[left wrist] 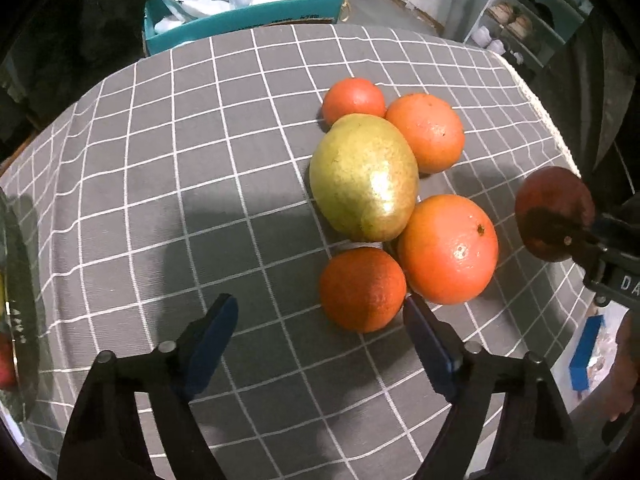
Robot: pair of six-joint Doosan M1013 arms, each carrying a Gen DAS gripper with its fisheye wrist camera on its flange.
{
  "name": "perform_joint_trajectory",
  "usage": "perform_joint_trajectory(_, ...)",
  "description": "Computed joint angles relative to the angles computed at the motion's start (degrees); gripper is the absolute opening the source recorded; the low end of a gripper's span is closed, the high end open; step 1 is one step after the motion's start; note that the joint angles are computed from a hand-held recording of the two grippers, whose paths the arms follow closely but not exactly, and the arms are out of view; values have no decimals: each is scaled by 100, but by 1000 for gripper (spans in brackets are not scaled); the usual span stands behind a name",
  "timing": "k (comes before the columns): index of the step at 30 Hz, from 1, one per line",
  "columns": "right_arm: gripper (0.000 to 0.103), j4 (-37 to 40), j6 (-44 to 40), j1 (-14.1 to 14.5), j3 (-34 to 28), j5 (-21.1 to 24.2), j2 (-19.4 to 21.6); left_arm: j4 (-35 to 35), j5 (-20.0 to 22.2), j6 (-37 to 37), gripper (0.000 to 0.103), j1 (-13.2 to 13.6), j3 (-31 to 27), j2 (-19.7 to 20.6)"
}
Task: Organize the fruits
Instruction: 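Close the left tool on the dark red-brown orange and lift it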
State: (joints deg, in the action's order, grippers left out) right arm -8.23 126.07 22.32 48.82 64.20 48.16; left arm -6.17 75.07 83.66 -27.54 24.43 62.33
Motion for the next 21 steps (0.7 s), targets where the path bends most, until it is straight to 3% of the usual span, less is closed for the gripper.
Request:
perform_joint_trajectory(6, 78, 33, -34, 9, -43, 25, 31, -95, -58, 197, 73, -23, -25, 22)
perform_joint_trajectory(9, 78, 37, -25, 11, -51, 29, 38, -350, -23, 320, 60, -2, -98, 67)
perform_joint_trajectory(11, 78, 45, -34, 13, -59, 33, 47, -463, -62, 403, 46, 0, -73, 53)
perform_joint_trajectory(21, 78, -103, -132, 64, -184, 53, 84, -228, -258, 416, 44, -40, 153, -110)
